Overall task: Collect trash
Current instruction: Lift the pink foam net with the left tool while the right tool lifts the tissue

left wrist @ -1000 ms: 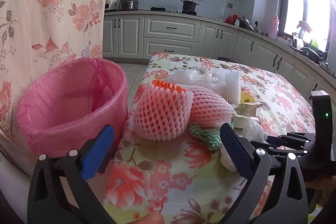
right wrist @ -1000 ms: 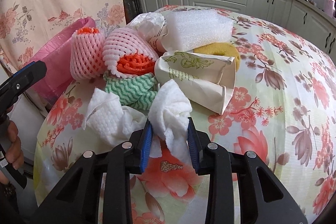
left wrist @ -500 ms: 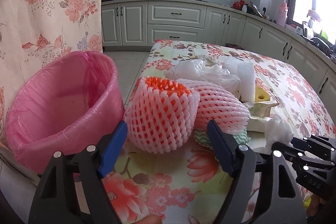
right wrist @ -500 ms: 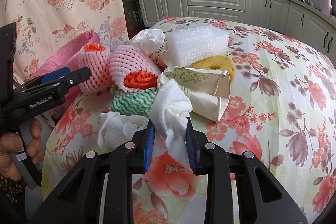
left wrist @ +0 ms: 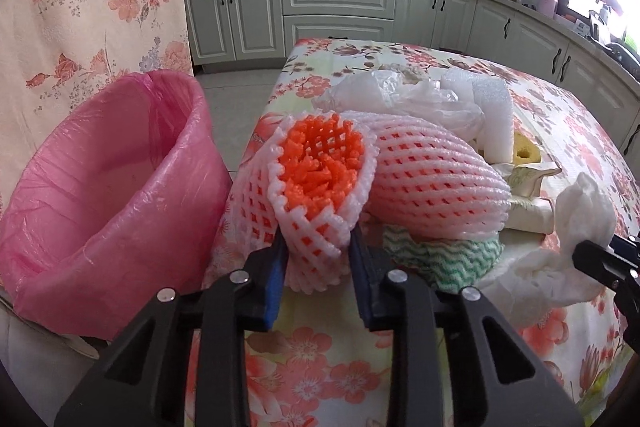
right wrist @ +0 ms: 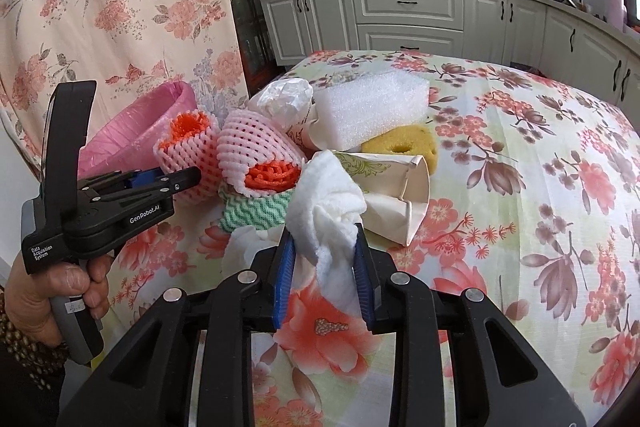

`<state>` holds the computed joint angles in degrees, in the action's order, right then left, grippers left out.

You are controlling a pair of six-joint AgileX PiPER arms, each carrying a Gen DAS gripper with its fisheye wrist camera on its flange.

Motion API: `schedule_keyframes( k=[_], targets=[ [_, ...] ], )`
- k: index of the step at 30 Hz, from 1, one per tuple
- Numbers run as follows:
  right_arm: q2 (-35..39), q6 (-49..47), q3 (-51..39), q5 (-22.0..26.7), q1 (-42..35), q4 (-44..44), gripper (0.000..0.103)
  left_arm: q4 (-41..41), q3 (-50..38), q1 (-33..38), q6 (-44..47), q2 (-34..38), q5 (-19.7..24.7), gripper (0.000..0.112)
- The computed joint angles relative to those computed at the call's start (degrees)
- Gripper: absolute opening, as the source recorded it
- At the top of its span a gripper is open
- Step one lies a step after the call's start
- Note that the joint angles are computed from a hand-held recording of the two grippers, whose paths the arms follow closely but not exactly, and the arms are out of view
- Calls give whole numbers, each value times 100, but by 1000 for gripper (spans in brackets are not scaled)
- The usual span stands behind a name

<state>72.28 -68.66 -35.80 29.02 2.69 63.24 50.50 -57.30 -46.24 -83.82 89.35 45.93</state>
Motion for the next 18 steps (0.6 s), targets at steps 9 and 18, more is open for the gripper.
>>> schedule_keyframes(
  k=[9,18],
  targets=[
    [-100,-120,-12,307,-239,183,31,270,350,-398,-496,-564,72,28],
    [-59,-110,18,247,-279,161,41,286,462,-506,-636,-776,68,28]
  ],
)
